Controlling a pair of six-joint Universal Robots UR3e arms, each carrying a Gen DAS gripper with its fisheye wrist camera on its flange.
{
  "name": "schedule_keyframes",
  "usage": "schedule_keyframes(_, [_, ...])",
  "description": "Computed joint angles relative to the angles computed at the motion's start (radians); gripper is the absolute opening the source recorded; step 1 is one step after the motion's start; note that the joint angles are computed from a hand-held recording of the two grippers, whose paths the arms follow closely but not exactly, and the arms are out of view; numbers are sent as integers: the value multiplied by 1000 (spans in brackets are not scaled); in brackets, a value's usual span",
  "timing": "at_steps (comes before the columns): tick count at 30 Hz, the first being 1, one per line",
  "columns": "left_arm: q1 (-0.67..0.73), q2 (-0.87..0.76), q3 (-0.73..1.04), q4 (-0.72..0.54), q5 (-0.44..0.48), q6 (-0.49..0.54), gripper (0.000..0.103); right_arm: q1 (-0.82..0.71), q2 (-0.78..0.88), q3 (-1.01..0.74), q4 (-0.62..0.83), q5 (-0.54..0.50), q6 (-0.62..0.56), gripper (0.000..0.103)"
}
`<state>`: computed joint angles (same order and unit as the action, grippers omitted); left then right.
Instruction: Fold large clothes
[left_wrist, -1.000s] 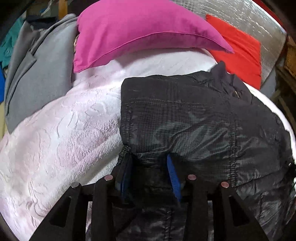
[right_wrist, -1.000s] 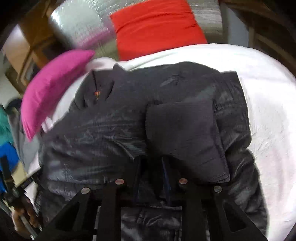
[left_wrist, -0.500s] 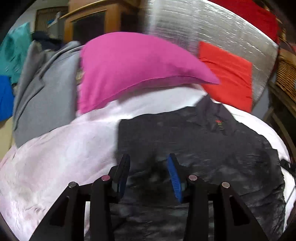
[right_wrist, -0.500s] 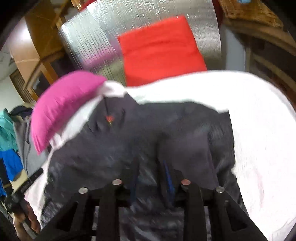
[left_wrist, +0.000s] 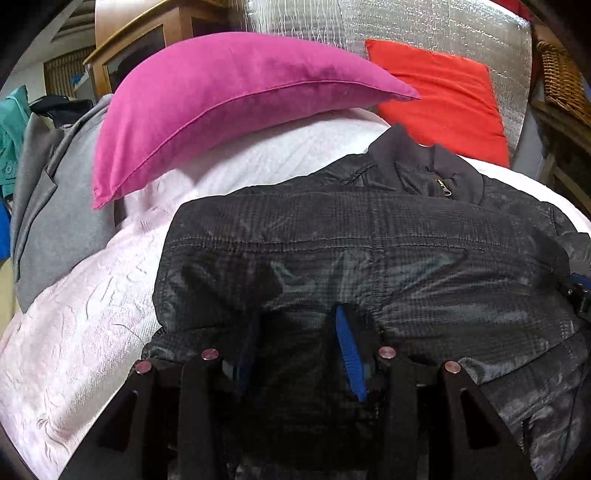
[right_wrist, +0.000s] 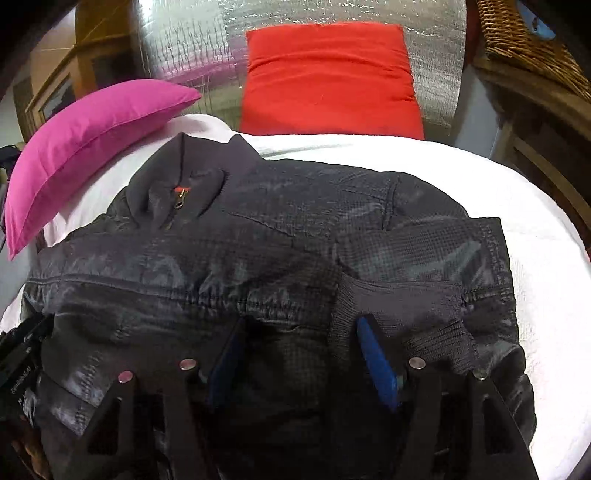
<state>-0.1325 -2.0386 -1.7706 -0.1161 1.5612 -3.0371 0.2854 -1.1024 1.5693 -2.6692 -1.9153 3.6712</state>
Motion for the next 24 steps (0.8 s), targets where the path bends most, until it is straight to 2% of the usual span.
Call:
schedule_keyframes(4, [-6, 2, 11, -15, 16, 1, 45, 5, -20, -33, 68, -1, 4, 68])
schedule_keyframes(6, [16, 37, 16, -73, -17, 16, 49, 33, -59, -31, 97, -34, 38, 68])
schedule_keyframes(7, [35, 73, 29, -146, -38, 34, 54, 60, -95, -9, 77, -61, 34, 68])
schedule_keyframes(8, [48, 96, 32, -184, -52, 40, 54, 89, -122, 9, 61, -94, 22, 69])
schedule_keyframes(9, [71, 133, 21, -212, -77, 45, 54, 108, -127, 6, 58, -117, 16, 76])
schedule_keyframes(10, [108, 192, -26, -192, -106, 35, 56, 141, -138, 8, 53, -150, 12, 83])
schedule_keyframes(11, [133, 225, -67, -158, -119, 21, 67, 158, -141, 6, 55, -161, 9, 84])
schedule_keyframes(13, [180, 274, -134, -115, -113, -21, 81, 181, -125, -15, 84, -171, 10, 84])
schedule_keyframes(15, [198, 267, -141, -150, -102, -14, 81, 175, -103, -21, 124, -137, 36, 84])
schedule_keyframes(18, [188, 181, -107, -220, -39, 34, 84, 146, -72, 3, 154, -77, 68, 85])
schedule_keyframes(19, [200, 165, -136, -161, -63, 48, 87, 150, -58, 10, 137, -86, 60, 86])
schedule_keyframes(20, [190, 154, -135, -143, -39, 40, 94, 166, -41, -6, 140, -119, 53, 87])
schedule_keyframes(24, [174, 114, -113, -119, -20, 14, 96, 186, 12, -83, 208, -160, 65, 88])
